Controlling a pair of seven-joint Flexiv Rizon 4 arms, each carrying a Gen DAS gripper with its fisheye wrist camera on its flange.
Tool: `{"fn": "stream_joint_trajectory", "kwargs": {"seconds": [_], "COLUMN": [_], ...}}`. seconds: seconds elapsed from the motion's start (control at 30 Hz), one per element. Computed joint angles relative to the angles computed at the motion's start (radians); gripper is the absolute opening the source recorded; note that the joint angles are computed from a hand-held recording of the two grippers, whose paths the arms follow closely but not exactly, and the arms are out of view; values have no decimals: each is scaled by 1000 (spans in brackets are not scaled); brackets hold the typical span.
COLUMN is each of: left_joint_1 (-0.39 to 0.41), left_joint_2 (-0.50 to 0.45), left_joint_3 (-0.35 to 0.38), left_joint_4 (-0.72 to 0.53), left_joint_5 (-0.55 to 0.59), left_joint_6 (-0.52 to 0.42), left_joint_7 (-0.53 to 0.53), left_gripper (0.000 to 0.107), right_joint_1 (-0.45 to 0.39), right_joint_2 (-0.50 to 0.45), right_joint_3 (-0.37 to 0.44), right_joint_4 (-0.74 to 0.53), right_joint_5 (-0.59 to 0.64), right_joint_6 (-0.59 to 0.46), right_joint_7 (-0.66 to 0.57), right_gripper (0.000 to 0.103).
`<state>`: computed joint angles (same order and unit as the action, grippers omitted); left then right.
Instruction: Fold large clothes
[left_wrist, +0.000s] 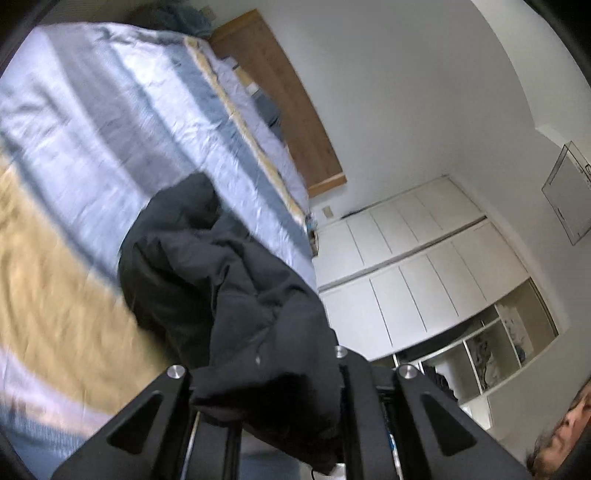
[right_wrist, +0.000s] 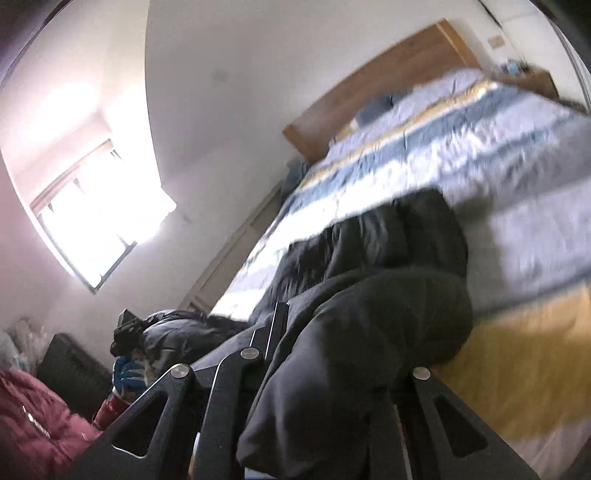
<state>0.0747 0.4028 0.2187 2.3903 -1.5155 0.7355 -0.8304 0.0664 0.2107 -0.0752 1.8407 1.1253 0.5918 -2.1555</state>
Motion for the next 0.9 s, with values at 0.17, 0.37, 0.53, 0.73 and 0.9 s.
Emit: {"fn": "stream_joint_trajectory", "kwargs": {"seconds": [0.17, 0.37, 0.53, 0.73, 0.9], "left_joint_1": [6, 57, 104, 104, 118], "left_joint_2": [-212, -503, -752, -1037, -1196], "left_joint_3": [-46, -131, -214, -216, -237], "left_joint_4": [-225, -521, -758, -1000, -1114], "left_joint_5": [-78, -71, 76, 425, 588], "left_joint_6": [11, 73, 205, 333, 342], "left_joint_7": [35, -73, -214, -444, -514], "left_gripper": [9, 9, 10, 13, 13], "right_joint_1": [14, 12, 89, 174, 167], "right_joint_2": [-149, -372, -603, -838, -1009], "right_joint_3": [29, 83, 64, -18, -17], "right_joint_4": [-178, -394, -571, -734, -876], "right_joint_5": [-17, -82, -280, -526, -652], "right_joint_6": [105, 227, 380, 455, 386], "right_joint_7": [68, 250, 521, 789, 906], "right_gripper": [13, 15, 16, 17, 16]}}
